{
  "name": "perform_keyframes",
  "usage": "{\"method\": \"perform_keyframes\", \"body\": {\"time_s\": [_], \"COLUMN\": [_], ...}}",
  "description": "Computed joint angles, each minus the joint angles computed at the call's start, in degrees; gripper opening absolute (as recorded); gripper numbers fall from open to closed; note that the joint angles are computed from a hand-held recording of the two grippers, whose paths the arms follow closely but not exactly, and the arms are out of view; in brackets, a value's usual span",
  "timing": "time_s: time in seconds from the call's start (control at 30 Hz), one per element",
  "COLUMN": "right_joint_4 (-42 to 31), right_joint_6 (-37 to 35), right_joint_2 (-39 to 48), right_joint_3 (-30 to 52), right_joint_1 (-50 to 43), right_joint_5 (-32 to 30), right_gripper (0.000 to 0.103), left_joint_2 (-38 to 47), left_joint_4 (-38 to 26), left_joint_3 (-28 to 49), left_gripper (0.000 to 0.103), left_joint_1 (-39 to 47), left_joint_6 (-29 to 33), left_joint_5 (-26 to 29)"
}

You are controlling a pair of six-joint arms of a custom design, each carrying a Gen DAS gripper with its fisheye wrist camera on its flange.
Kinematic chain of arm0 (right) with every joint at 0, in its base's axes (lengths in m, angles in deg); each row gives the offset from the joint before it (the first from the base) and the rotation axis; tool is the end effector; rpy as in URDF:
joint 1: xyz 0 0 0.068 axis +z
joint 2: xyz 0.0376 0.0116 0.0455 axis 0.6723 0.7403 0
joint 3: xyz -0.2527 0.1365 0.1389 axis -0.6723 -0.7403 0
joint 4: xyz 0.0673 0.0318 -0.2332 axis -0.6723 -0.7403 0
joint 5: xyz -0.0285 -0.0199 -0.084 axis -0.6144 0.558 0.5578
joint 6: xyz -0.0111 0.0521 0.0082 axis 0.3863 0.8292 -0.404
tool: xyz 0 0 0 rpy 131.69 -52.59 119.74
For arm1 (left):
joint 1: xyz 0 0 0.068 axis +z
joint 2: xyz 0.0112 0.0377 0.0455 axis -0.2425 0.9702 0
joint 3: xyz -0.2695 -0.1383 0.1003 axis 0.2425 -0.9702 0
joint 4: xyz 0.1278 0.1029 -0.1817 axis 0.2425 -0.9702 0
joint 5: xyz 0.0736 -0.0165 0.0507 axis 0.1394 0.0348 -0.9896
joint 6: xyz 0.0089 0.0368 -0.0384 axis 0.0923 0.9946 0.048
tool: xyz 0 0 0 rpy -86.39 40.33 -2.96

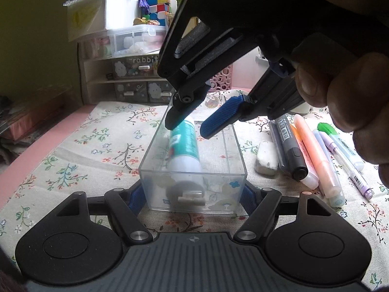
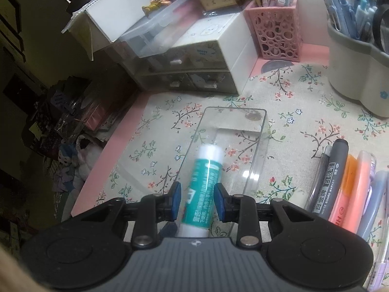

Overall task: Organize stationery
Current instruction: 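Carry the glue stick into the clear tray and release it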

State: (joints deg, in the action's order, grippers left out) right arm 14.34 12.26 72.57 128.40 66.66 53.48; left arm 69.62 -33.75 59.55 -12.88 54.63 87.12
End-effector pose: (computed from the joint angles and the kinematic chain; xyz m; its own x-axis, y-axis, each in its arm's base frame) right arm 0.3101 0.1457 0.2255 -0.8763 0.2262 -0.4254 0.0279 0.9053 0.4240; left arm 0.2142 -0.0058 0.1571 -0.5195 0.2019 -0.8302 0.3372 0.9413 0.0179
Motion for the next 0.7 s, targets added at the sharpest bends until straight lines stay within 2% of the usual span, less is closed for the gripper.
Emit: {"method": "perform_keyframes", "body": {"time_s": [0.13, 0.37, 0.7], "right_joint_4": [-0.25, -2.86, -4.17], "right_joint_6": [-1.39, -3.24, -3.55], "right_joint_2": [-0.93, -3.56, -6.55], "right_joint_3": [0.23, 0.34, -1.30], "right_joint_1": [1.03, 4.04, 5.46], "right_joint_5": [2.08, 10.34, 15.33], "right_gripper": [0.020, 0.020, 0.020], "left_joint_2": [0.18, 0.08, 0.16], "left_joint_4": [0.38, 0.49, 1.35], "left_joint_3": [-0.14, -0.35, -0.84], "left_gripper": [0.074, 0.074, 0.074], "left_joint_1": [0.08, 0.10, 0.49], "left_joint_6": [0.04, -0.03, -0.06], "left_joint_5": [0.05, -0.07, 0.34]}}
